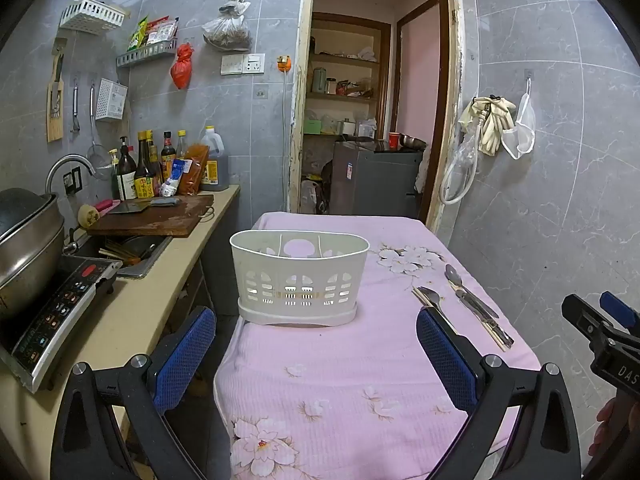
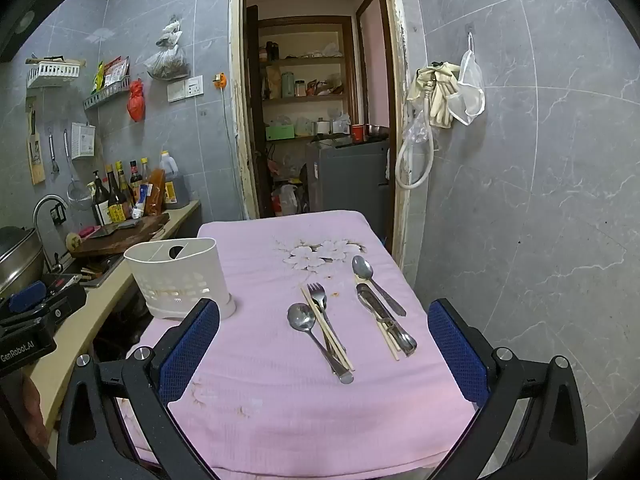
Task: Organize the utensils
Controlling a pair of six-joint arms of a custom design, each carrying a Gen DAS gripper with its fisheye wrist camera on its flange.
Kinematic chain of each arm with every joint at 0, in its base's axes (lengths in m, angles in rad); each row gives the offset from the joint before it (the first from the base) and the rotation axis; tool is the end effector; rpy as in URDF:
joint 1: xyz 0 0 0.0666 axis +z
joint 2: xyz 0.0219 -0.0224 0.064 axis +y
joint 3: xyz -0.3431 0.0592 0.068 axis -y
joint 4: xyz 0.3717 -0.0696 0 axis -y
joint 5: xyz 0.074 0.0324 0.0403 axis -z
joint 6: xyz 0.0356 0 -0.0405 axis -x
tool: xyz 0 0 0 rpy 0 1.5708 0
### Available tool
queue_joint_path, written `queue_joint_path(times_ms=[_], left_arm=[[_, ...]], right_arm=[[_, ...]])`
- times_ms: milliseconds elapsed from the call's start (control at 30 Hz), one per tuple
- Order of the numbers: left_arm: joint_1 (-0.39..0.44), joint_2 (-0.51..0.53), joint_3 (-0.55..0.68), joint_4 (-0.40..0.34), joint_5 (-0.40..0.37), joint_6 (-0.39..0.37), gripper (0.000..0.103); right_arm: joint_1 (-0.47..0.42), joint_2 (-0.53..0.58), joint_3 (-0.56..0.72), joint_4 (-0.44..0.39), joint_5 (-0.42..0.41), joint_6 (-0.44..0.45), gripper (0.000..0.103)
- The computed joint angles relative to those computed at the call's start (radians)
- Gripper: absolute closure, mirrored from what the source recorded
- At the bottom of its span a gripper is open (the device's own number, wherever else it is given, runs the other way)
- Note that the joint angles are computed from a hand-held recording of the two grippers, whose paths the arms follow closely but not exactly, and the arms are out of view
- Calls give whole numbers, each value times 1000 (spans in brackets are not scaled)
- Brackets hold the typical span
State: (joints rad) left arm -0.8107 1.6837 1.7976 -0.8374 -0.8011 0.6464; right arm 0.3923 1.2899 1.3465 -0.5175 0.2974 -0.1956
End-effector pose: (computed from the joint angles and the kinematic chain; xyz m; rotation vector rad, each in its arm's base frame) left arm 0.4119 -0.3967 0.4406 -0.2179 2.0381 0.0316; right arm 0.4291 0.1658 0.4519 -0.0116 2.0107 0.0726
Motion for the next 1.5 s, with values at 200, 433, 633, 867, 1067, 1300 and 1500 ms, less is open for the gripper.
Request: queue_joint_path(times_ms=[200, 433, 633, 867, 1067, 1300, 1500], left_arm=[[0, 1, 2, -4, 0, 1, 2], [-1, 1, 3, -7, -2, 1, 2], [0, 2, 4, -8, 1, 1, 2], [0, 2, 4, -9, 1, 1, 2], [0, 2, 6, -12, 1, 3, 2], [3, 3, -4, 0, 19, 2, 2], [26, 50, 50, 28, 67, -35, 2]], right_arm=[[-7, 1, 3, -2, -7, 3, 1], [0, -1, -3, -1, -3, -1, 1], [12, -3, -10, 1, 8, -8, 1], [12, 1, -13, 5, 6, -9, 1], [30, 2, -44, 31, 34, -20, 1], [29, -2, -59, 29, 41, -40, 1], [-31, 35, 13, -2, 1, 5, 1]])
